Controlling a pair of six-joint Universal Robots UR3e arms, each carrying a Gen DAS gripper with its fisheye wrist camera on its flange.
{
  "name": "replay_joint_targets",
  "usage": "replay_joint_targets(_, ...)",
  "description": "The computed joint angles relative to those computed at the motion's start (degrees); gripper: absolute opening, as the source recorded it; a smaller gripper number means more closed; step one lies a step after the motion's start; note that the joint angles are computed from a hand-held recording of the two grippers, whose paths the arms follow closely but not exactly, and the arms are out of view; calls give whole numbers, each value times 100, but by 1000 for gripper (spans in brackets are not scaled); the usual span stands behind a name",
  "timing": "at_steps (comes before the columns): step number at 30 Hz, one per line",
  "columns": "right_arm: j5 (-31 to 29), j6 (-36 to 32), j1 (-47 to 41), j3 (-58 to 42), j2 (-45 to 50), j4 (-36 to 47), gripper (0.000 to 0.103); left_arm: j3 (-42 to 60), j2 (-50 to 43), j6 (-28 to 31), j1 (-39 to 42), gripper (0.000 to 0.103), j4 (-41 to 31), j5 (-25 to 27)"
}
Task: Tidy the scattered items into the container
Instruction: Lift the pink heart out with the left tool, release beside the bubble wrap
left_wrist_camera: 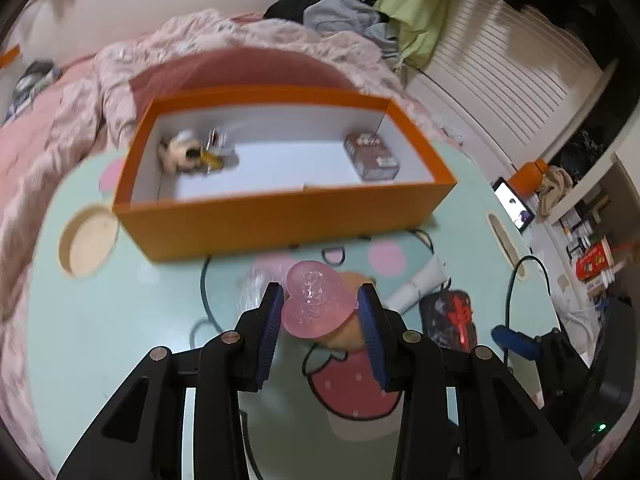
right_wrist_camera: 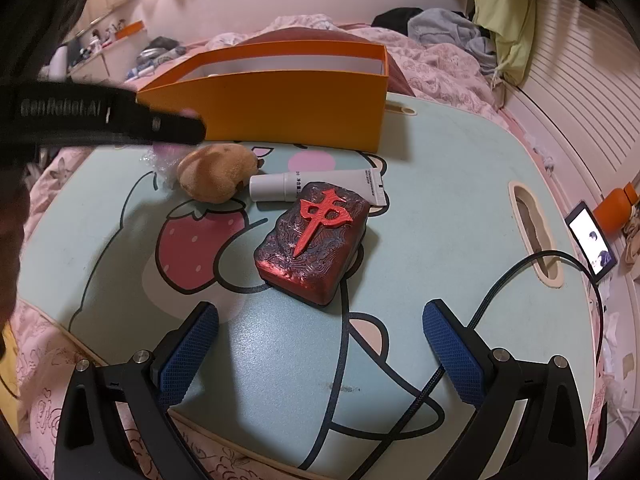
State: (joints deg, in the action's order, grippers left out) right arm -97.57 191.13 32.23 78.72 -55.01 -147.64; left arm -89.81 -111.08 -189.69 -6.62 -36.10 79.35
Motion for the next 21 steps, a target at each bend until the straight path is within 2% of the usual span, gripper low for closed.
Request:
replay_joint_targets(4,-1,1,-1,18,-9,-9,102,-478,146,-284,17,41,464,47)
replay_joint_targets(6,-3,1,-1,15,-11,0,102,-682,244,-392,6,44,719,157)
replay_joint_targets(10,11,9,-4,7,-13,6,102,-1290,562,-513,-137,65,1537,578)
replay_joint_targets(14,250,49,-117,195,-117,-181,102,-2115,988,-636,-218,68,2324,850)
replay_joint_targets(15,348,77,-178,283,-172,-257,99,-2296,1080,-649,-231,68,2429,886)
replay_joint_targets(16,431,106,-241,341,-225,-309,90,-2501,1175,-674,-250,68,2548,946)
replay_joint_targets(18,432,84,-304,276,-285,-253,80,-2891,1333,-732,-270,68,2808,1059)
replay_joint_targets(21,353,-77,-361,-158,-296,-121,74,-3389,1460,-890,-284,68,3202,1121)
